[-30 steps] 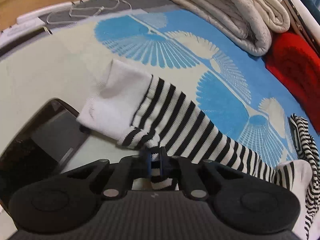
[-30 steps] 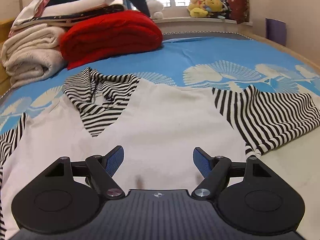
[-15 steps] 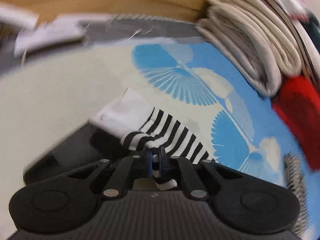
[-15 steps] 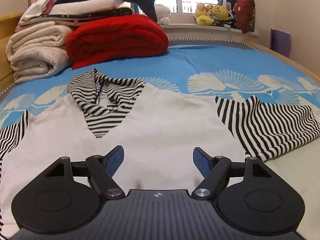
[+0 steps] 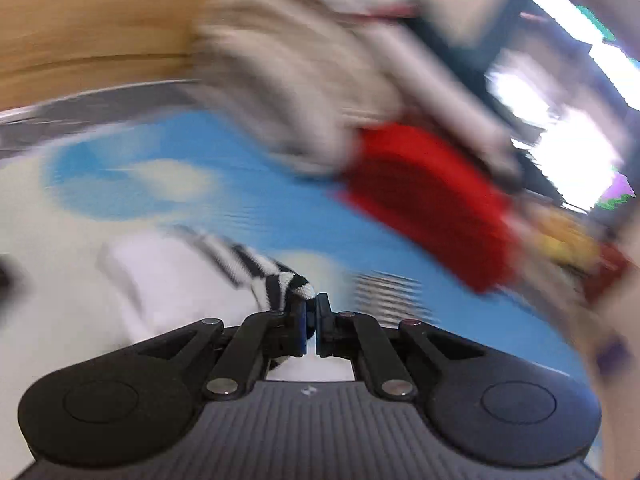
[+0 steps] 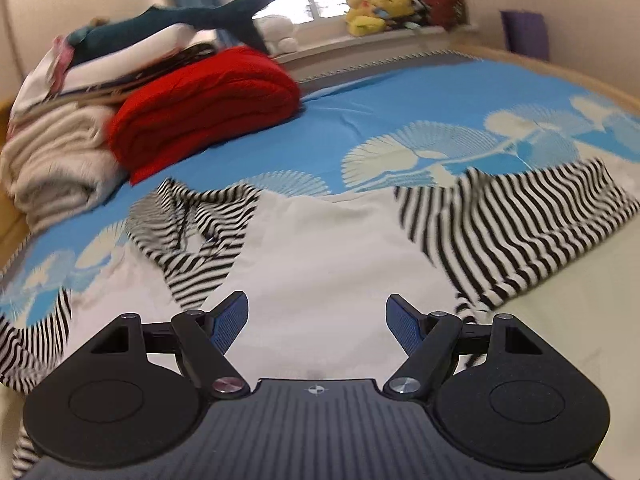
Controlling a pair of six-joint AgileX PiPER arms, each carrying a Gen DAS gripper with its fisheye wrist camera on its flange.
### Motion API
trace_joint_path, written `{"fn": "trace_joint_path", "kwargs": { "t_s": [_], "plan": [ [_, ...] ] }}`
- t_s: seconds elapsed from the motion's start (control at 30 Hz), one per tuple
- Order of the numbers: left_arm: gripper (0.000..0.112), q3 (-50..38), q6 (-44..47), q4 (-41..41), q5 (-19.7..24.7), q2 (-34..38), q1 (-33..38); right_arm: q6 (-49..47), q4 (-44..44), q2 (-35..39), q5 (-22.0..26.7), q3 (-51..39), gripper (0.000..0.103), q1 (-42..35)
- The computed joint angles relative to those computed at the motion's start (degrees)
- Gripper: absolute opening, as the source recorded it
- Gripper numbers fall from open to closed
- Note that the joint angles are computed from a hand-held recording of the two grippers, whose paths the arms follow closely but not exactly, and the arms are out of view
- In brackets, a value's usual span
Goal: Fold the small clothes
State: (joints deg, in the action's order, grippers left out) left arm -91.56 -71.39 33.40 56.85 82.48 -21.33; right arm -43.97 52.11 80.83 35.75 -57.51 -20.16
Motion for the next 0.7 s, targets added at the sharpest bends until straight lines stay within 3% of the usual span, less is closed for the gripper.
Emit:
{"fn": "trace_joint_path", "kwargs": {
  "t_s": [0.03,0.13,0.23,0.33,0.47,0.53,0.6,0.7],
  "plan": [
    [0.01,-2.7,-1.2,0.7,-1.5,3.3,-4.3,1.4,0.0,0.6,0.8,-0.9,0.077,-1.0],
    [0.098,-9.6,3.3,-6.5,-3.4,13.6,-11.9,3.8,0.6,2.4,3.4,-3.0,0.077,-3.4],
    [0.097,-3.0,6.1,-6.4,-5.6,13.3,-17.5,6.5,0.4,4.1,5.5,-5.0,0.077,-4.7],
    [0.099,10.5,1.7,-0.6,-5.4,3.8,-19.7,6.6,1.4,5.3,8.8,-6.5,0.077,-5.9],
    [0.102,24.8,-8.4,11.8,3.6,-8.2,-21.0,3.0,3.9,5.3,10.5,-6.0,0.078,-5.8],
    [0.102,29.3,-7.4,11.0,5.2,-11.4,-17.3,-0.1,7.9,6.2,13.1,-6.1,0.078,-6.1],
    [0.102,33.8,-7.0,8.3,1.4,-14.1,-12.5,-2.8,12.4,7.7,16.4,-6.9,0.078,-6.2],
    [0.102,38.1,0.3,-1.2,-9.1,-14.8,-2.4,1.9,12.9,12.6,17.7,-13.8,0.078,-2.0]
  ]
}}
